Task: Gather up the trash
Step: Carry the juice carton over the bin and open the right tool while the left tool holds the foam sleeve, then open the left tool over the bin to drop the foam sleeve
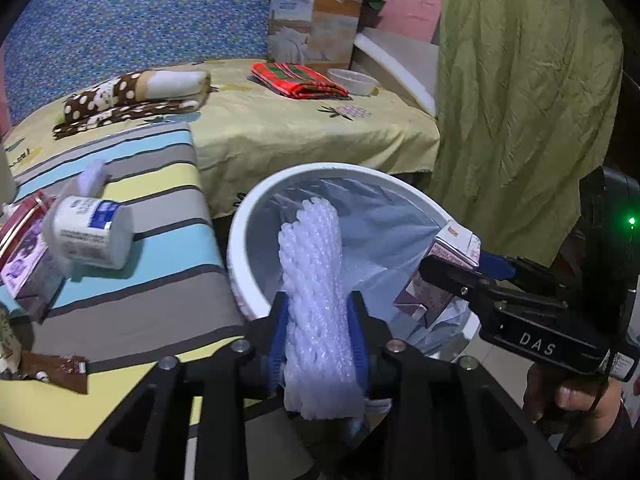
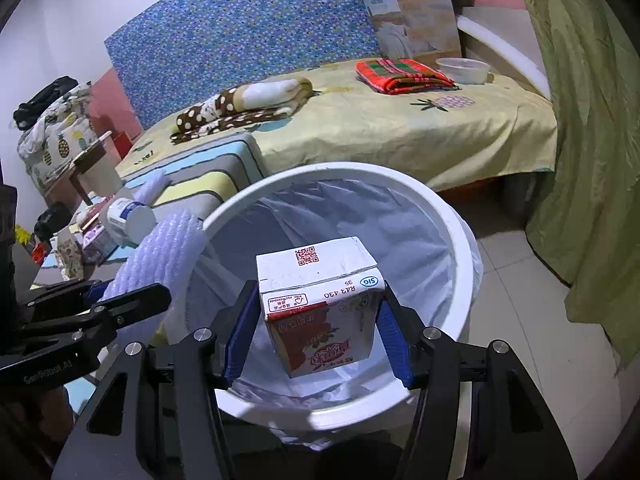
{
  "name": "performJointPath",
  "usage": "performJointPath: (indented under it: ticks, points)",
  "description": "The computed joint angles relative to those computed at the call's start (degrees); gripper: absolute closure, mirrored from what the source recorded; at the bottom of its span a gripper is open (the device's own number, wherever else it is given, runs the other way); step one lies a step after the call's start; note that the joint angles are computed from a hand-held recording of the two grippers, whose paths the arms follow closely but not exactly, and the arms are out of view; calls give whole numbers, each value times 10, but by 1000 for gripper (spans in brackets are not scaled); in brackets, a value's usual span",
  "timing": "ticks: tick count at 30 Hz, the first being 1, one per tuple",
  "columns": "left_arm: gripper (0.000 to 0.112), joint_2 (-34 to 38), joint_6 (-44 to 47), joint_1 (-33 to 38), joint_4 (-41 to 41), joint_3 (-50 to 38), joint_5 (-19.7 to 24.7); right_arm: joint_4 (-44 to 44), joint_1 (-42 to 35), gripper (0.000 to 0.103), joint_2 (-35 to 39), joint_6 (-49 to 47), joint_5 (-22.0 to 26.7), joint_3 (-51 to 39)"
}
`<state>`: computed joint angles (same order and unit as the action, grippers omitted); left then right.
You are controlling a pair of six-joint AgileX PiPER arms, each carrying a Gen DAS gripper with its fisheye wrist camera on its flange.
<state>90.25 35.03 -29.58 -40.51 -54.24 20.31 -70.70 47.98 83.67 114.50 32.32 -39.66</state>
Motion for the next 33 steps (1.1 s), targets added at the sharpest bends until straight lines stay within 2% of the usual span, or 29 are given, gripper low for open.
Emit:
performJointPath:
  ticks: [2, 5, 13, 24, 31, 33]
  points:
    - [64, 5, 19, -1, -19, -3, 6, -5, -7, 35, -4, 5, -13, 7]
    - [60, 7, 35, 0, -34, -2, 10, -4, -3, 35, -10, 7, -12, 14]
    - [60, -37, 72, 20, -70, 34, 12, 2, 11, 35, -26, 8, 12, 11]
    - [60, -124, 99, 75, -102, 109, 9, 10, 78, 35, -28, 3, 75, -22]
    - [60, -178, 102, 120, -98, 150, 11, -13, 106, 35, -10, 8, 57, -47]
    - [60, -190, 109, 137, -100, 161, 12, -21, 103, 35, 1, -3, 31, -58]
